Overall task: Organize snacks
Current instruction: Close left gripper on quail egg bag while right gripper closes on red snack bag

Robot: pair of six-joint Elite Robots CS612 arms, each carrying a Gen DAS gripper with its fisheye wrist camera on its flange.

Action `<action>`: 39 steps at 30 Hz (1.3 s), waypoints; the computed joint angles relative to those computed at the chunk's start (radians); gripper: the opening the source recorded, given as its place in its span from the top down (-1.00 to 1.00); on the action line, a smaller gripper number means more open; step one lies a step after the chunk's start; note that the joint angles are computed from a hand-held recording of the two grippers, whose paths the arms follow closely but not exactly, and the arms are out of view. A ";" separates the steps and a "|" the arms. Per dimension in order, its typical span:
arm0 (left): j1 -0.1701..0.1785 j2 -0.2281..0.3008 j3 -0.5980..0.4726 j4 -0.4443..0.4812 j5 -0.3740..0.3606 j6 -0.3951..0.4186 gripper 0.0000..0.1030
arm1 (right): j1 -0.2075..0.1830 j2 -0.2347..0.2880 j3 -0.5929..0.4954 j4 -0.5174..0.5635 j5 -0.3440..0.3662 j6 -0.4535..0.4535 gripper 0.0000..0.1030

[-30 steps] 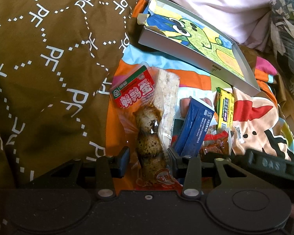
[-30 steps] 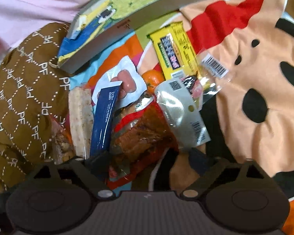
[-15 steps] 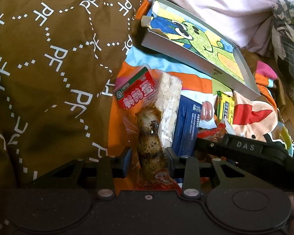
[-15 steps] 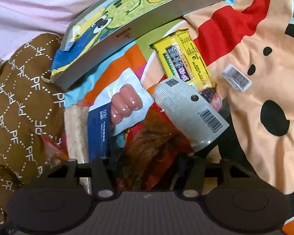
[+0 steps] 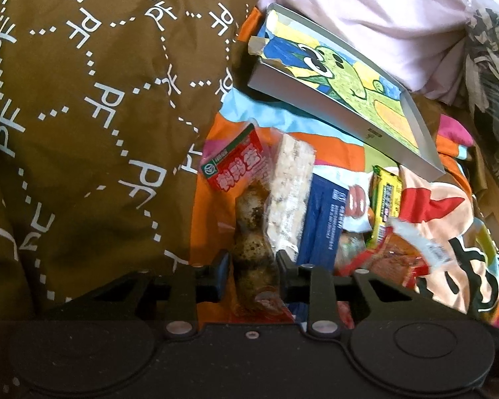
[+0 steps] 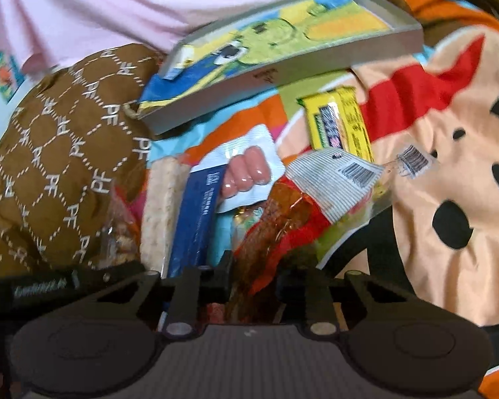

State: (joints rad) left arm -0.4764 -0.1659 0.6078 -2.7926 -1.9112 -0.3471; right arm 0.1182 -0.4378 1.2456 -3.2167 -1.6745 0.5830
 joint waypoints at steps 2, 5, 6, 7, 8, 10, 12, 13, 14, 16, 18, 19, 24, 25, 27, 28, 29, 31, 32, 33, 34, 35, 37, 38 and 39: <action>-0.001 0.007 -0.013 0.005 0.005 0.001 0.28 | 0.004 -0.002 0.005 -0.017 -0.008 -0.036 0.58; -0.005 0.020 -0.034 -0.003 0.022 0.019 0.28 | 0.010 -0.002 0.007 -0.036 -0.022 -0.085 0.61; -0.006 0.022 -0.035 -0.014 0.024 0.028 0.40 | 0.012 -0.003 0.011 -0.043 -0.026 -0.097 0.61; -0.006 0.022 -0.034 -0.021 0.019 0.037 0.42 | 0.013 -0.005 0.015 -0.050 -0.029 -0.108 0.61; -0.008 0.016 -0.023 -0.025 0.027 0.050 0.42 | 0.014 -0.006 0.018 -0.056 -0.031 -0.119 0.61; -0.009 0.010 -0.011 -0.035 0.022 0.074 0.45 | 0.018 -0.009 0.025 -0.071 -0.044 -0.156 0.61; -0.010 -0.001 0.007 -0.040 0.018 0.082 0.46 | 0.023 -0.012 0.031 -0.075 -0.053 -0.209 0.61; -0.010 -0.006 0.017 -0.040 0.013 0.079 0.46 | 0.022 -0.017 0.036 -0.068 -0.044 -0.225 0.61; -0.010 -0.012 0.028 -0.044 0.006 0.075 0.47 | 0.020 -0.020 0.042 -0.066 -0.037 -0.223 0.61; -0.009 -0.026 0.054 -0.052 -0.010 0.069 0.48 | 0.015 -0.030 0.053 -0.043 -0.017 -0.214 0.59; -0.008 -0.040 0.080 -0.058 -0.029 0.059 0.48 | 0.009 -0.038 0.063 -0.018 0.002 -0.191 0.56; -0.008 -0.048 0.096 -0.065 -0.039 0.052 0.48 | 0.004 -0.044 0.071 -0.008 0.017 -0.171 0.55; -0.010 -0.082 0.167 -0.117 -0.078 0.024 0.48 | -0.005 -0.057 0.111 -0.042 0.049 -0.153 0.55; -0.011 -0.087 0.176 -0.123 -0.086 0.017 0.48 | -0.004 -0.059 0.116 -0.050 0.051 -0.160 0.54; -0.013 -0.096 0.194 -0.135 -0.092 0.010 0.48 | -0.013 -0.065 0.128 -0.048 0.095 -0.137 0.43; -0.014 -0.100 0.202 -0.140 -0.090 0.012 0.48 | -0.021 -0.068 0.133 -0.039 0.132 -0.104 0.17; -0.015 -0.104 0.210 -0.145 -0.089 0.016 0.48 | -0.030 -0.070 0.138 -0.028 0.171 -0.067 0.11; -0.018 -0.109 0.221 -0.150 -0.084 0.026 0.48 | -0.040 -0.072 0.148 -0.017 0.213 -0.011 0.07; -0.018 -0.109 0.221 -0.149 -0.082 0.028 0.48 | -0.044 -0.074 0.153 -0.016 0.232 0.001 0.07; -0.018 -0.109 0.222 -0.149 -0.082 0.030 0.48 | -0.046 -0.076 0.159 -0.019 0.245 0.012 0.07; -0.019 -0.109 0.222 -0.149 -0.080 0.031 0.48 | -0.049 -0.077 0.165 -0.022 0.262 0.026 0.07; -0.018 -0.109 0.222 -0.149 -0.080 0.031 0.48 | -0.052 -0.078 0.168 -0.024 0.277 0.038 0.08; -0.018 -0.109 0.223 -0.151 -0.079 0.032 0.48 | -0.054 -0.080 0.174 -0.030 0.283 0.055 0.24; -0.018 -0.109 0.223 -0.152 -0.079 0.033 0.48 | -0.054 -0.081 0.176 -0.030 0.282 0.058 0.29; -0.018 -0.109 0.225 -0.155 -0.078 0.034 0.48 | -0.054 -0.082 0.177 -0.034 0.285 0.056 0.40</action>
State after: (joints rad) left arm -0.4940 -0.2752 0.8323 -2.9480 -1.9892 -0.3128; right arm 0.0644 -0.5196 1.4230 -3.2510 -1.3898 0.6389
